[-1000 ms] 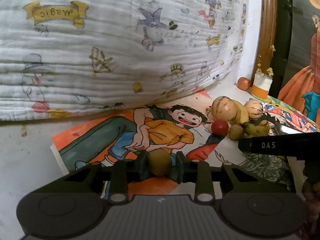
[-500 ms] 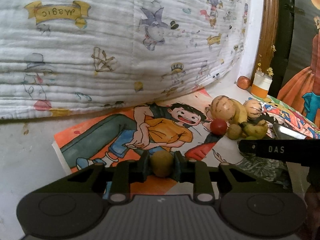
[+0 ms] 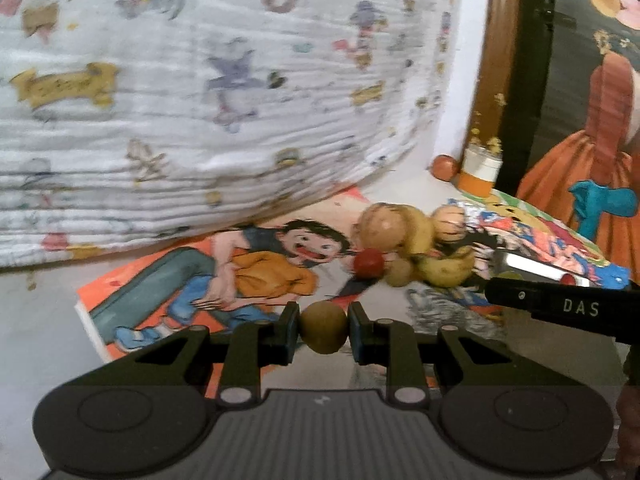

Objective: Organize fruits
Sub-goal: 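Carry both fruits onto the metal tray and open both grippers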

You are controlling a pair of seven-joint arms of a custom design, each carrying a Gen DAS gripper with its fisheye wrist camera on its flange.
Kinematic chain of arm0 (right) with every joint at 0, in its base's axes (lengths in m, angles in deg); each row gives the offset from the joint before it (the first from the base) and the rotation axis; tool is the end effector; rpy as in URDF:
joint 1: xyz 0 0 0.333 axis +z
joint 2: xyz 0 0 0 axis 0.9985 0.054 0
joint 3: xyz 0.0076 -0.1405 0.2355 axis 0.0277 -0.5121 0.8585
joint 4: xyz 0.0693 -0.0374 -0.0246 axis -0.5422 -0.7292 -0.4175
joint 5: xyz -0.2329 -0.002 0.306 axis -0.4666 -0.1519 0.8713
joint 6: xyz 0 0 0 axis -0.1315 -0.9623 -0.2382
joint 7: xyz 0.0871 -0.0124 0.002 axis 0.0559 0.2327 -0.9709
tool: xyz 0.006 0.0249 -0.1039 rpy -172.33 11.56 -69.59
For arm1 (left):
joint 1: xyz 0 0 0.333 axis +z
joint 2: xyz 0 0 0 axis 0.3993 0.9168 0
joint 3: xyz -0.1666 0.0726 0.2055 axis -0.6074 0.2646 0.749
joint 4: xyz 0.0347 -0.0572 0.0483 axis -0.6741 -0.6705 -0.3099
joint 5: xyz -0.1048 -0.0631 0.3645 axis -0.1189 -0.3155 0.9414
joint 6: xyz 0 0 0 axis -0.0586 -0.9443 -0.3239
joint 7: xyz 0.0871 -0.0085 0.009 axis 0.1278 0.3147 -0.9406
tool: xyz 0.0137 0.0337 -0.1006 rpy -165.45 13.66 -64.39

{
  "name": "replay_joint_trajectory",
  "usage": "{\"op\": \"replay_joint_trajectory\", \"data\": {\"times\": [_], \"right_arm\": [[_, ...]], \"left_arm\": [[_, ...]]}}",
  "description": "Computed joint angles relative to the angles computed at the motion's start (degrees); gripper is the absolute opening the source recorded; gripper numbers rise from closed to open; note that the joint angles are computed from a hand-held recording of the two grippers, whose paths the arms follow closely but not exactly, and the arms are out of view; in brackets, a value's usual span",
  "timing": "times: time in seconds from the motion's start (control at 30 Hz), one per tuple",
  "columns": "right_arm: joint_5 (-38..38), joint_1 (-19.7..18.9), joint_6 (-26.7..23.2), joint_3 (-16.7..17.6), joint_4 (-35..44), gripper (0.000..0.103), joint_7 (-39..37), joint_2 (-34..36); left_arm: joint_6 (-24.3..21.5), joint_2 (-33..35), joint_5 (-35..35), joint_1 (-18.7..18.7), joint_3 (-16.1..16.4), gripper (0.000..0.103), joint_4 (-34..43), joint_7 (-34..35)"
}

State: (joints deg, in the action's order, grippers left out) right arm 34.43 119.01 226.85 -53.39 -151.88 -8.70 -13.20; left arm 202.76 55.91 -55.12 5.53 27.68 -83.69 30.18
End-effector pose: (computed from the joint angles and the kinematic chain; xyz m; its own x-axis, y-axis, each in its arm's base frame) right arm 0.5409 0.2229 0.3606 0.0517 -0.9791 -0.1967 -0.5439 0.1375 -0.8278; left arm 0.5502 -0.1457 0.3398 -0.1079 -0.9851 0.1342 -0.5363 -0.0560 -0.8422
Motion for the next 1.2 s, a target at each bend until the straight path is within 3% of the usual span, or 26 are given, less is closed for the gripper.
{"op": "replay_joint_trajectory", "data": {"times": [0.13, 0.33, 0.43, 0.57, 0.67, 0.8, 0.9, 1.0, 1.2], "right_arm": [[-4.67, -3.1, 3.27, 2.0, -6.16, 0.028, 5.07, -3.65], [-2.92, -5.31, 6.49, 2.1, -10.54, 0.028, 3.24, -6.1], [-0.56, -6.62, 6.99, 1.99, -11.05, 0.028, 0.92, -6.11], [1.67, -8.39, 5.92, 1.66, -10.39, 0.028, -1.57, -5.11], [1.11, -9.63, 5.29, 1.55, -10.16, 0.028, -0.57, -4.14], [0.42, -10.25, 4.94, 1.04, -9.33, 0.028, -0.15, -2.66], [0.5, -10.19, 3.75, 0.39, -8.74, 0.028, -0.67, -2.3], [7.36, -8.11, 3.46, -1.26, -5.54, 0.029, -8.73, -0.95], [16.08, -9.2, 1.5, -0.06, -1.77, 0.028, -18.76, 0.15]], "left_arm": [[-2.96, -0.46, 9.77, 5.84, -5.09, 0.029, 0.74, -8.07], [-6.56, 1.5, 24.92, 13.19, -12.19, 0.029, 4.69, -19.35], [-6.92, 3.33, 27.64, 10.84, -11.02, 0.029, 7.66, -20.21], [-8.81, 6.43, 32.81, 11.24, -13.11, 0.029, 12.26, -22.69], [-9.64, 9.06, 36.05, 12.06, -15.03, 0.029, 15.31, -23.61], [-11.91, 14.4, 41.58, 17.6, -22.24, 0.029, 20.76, -23.02], [-13.68, 17.25, 42.72, 17.98, -23.75, 0.029, 24.14, -21.29], [-15.6, 19.42, 42.28, 18.86, -25.76, 0.029, 26.6, -19.37], [-19.37, 22.17, 38.82, 19.35, -27.99, 0.029, 29.72, -14.37]]}}
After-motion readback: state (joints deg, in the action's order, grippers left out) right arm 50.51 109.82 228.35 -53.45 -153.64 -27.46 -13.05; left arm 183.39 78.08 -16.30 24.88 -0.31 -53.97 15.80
